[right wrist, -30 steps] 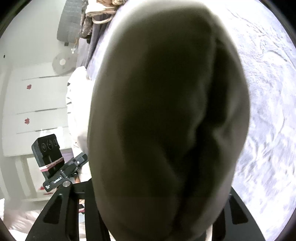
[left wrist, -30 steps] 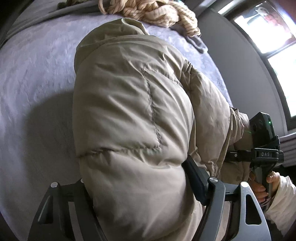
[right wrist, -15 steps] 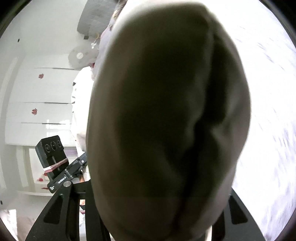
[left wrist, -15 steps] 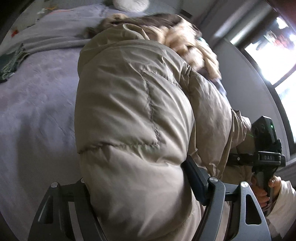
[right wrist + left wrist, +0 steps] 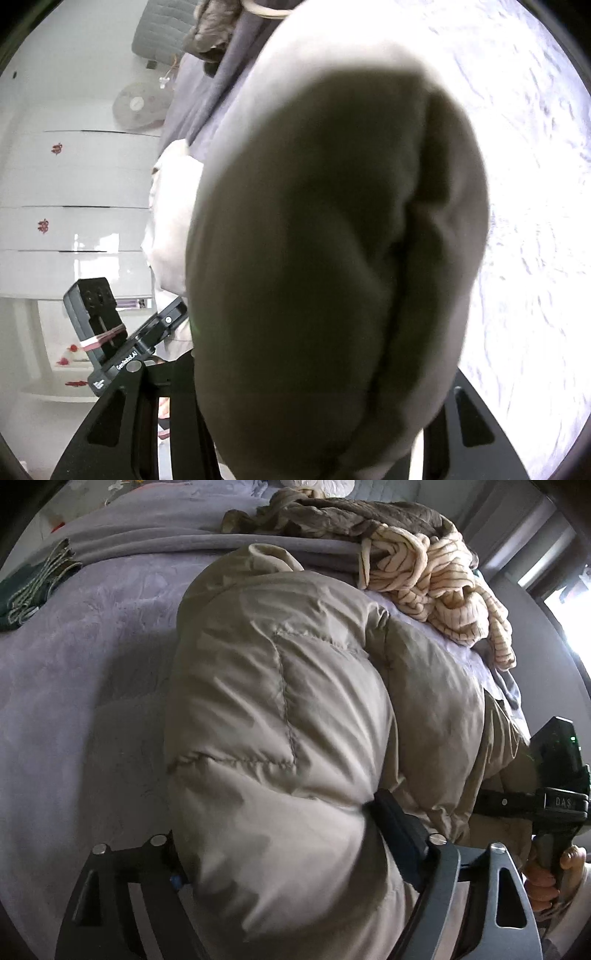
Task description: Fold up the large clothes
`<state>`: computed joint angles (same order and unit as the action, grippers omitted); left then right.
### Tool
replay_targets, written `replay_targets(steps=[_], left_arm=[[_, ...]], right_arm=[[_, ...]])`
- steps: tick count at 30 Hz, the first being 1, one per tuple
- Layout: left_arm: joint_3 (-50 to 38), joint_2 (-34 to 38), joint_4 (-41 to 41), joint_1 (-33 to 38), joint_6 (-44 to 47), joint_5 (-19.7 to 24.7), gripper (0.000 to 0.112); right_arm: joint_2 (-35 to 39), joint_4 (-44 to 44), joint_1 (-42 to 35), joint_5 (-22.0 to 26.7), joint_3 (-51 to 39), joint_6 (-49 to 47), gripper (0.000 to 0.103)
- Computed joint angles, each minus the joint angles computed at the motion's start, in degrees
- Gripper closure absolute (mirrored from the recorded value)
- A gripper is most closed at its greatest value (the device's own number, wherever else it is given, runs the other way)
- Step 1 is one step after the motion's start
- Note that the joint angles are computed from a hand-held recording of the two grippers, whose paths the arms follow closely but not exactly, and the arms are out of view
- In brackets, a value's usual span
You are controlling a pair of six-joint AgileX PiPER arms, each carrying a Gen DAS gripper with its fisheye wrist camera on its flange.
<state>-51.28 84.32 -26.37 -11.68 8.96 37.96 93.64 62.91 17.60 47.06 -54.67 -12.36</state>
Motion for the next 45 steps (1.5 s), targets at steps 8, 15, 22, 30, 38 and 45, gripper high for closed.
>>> replay_targets(steps=[8,15,22,30,38,45], left_arm=[[1.96,-1.93,3.79,-1.36,-3.98,-1.24,0.022],[0.75,-4.12,13.12,-4.74,-15.03,0.51,0.022],[-0.38,-12.12,28.13,-9.28,-28.1,3.05,0.029],[-2.71,-13.82,27.5,-14.67,-27.5,4.05,0.037],[-2.16,-13.71,41.66,-24.73,-47.76,7.15,0.037],[1.23,-15.77,35.72,-14.44,-38.33,7.88,0.037]], right_arm=[[-0.63,0.76,-0.91,-1.87,4.38,-2.63,0.037],[-3.66,-16.1,0.9,0.45,-3.86,16.42,0.036],[-15.44,-35.72,3.88,3.47,-4.13,33.62,0.038],[-23.79,-63.13,19.79,5.52,-6.38,54.42,0.081],[-19.0,-64.46,24.59,4.51,-12.12,52.74,0.081],[-6.43,-61.49,19.59,0.64,-17.38,48.92,0.072]])
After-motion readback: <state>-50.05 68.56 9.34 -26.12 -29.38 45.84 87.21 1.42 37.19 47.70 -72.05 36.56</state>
